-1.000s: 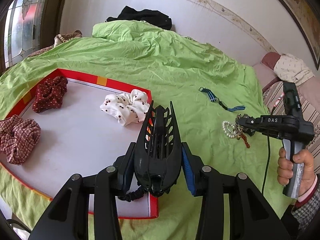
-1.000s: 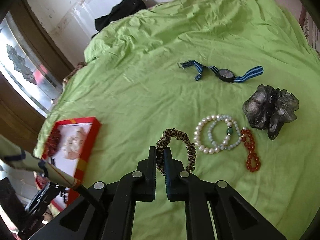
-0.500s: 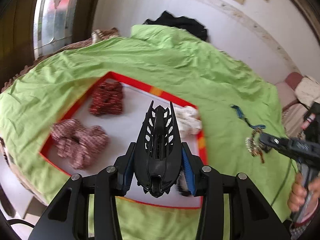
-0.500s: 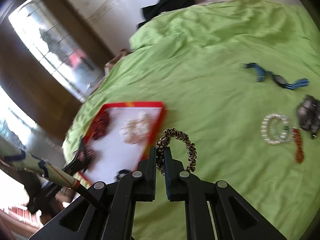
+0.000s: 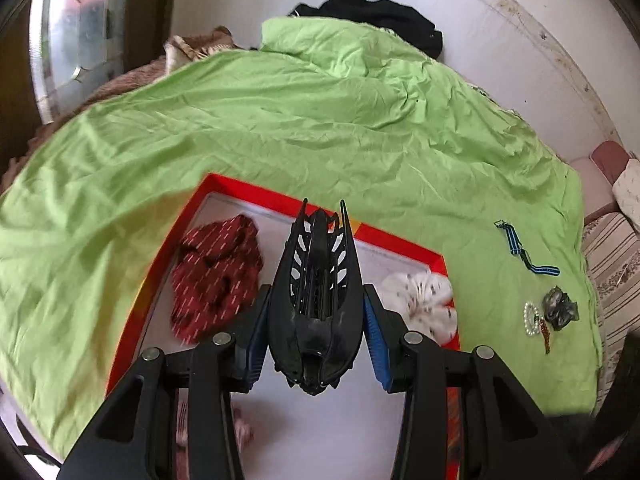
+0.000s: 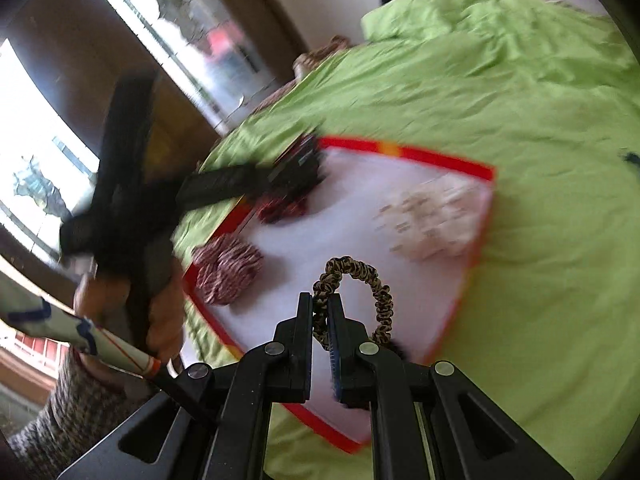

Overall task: Organize jewelry
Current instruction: 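Lower the claw clip into the tray with the left tool while the right drops the leopard bracelet there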

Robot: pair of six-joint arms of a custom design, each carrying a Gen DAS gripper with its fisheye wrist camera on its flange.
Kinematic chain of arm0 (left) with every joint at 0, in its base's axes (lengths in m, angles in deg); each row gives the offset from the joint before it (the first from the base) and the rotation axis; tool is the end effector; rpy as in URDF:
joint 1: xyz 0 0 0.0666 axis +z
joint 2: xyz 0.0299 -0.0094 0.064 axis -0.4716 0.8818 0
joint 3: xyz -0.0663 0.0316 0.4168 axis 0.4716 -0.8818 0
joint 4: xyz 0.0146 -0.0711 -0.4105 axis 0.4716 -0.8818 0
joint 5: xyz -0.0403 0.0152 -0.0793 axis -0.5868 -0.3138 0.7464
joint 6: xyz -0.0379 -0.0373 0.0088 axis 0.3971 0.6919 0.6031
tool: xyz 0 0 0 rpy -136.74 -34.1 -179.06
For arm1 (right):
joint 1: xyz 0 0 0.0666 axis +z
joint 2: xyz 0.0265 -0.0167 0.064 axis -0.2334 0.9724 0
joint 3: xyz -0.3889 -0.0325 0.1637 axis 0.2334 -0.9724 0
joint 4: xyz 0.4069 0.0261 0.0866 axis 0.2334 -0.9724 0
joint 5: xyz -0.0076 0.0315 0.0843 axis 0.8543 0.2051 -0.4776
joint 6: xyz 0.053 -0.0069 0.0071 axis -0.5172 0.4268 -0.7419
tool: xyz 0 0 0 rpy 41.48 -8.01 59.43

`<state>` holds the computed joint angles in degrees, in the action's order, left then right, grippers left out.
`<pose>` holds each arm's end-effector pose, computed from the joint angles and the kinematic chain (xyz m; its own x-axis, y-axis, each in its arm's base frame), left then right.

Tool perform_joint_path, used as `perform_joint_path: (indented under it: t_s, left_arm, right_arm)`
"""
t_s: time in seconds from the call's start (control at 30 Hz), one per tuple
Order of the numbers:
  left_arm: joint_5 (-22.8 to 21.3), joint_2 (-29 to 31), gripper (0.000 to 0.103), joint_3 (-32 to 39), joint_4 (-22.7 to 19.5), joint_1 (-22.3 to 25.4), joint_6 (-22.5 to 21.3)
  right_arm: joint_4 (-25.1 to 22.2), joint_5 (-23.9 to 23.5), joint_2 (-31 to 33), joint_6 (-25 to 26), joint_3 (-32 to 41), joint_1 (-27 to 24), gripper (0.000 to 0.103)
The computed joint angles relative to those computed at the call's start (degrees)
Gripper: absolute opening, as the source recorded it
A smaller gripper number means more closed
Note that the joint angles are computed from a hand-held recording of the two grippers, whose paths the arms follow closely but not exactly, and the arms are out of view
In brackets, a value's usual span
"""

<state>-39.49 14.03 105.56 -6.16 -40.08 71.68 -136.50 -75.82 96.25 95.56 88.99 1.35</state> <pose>0.5465 -0.1069 0.4493 -0.5709 -0.6029 -0.5572 -0.5346 0.7881 -0.3050 0.6215 0.1896 0.4323 -0.5833 -0.6187 -0.5263 -0.8081 0.3767 0.4529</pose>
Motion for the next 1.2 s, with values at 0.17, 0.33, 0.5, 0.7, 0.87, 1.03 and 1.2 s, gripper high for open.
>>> perform_joint_path:
  t_s: [0.17, 0.33, 0.5, 0.7, 0.87, 1.03, 1.2]
  left_arm:
    - [3.6, 3.3, 0.042, 2.6, -2.2, 2.3, -0.7]
    - [4.5, 3.5, 0.042, 1.8, -1.6, 2.9, -1.0]
    - [5.5, 2.0, 0.043, 0.2, 0.6, 2.7, -0.2]
    - [3.1, -0.7, 0.05, -0.9, 1.1, 0.7, 1.4]
    - [-5.5, -2.2, 0.053, 0.6, -4.2, -3.4, 3.3]
    - [-16.2, -1.9, 0.064, 4.0, -11.5, -9.3, 5.4]
    - [-20.7, 0.4, 0.069, 8.0, -13.5, -15.4, 6.8]
  right_arm:
    - [-0.9, 0.2, -0.3, 2.2, -3.9, 2.6, 0.008]
    - [-1.9, 0.5, -0.2, 3.6, -6.1, 3.6, 0.008]
    - [-2.0, 0.2, -0.7, 4.5, -7.0, 3.6, 0.035]
    - [-2.0, -2.1, -2.5, 5.4, -7.3, 1.4, 0.052]
    - [-2.2, -4.2, -4.6, 6.6, -8.1, -2.9, 0.052]
    - [1.4, -3.8, -7.5, 5.7, -10.7, -9.2, 0.053]
    - [7.4, -1.4, -8.2, -0.2, -12.2, -15.8, 0.054]
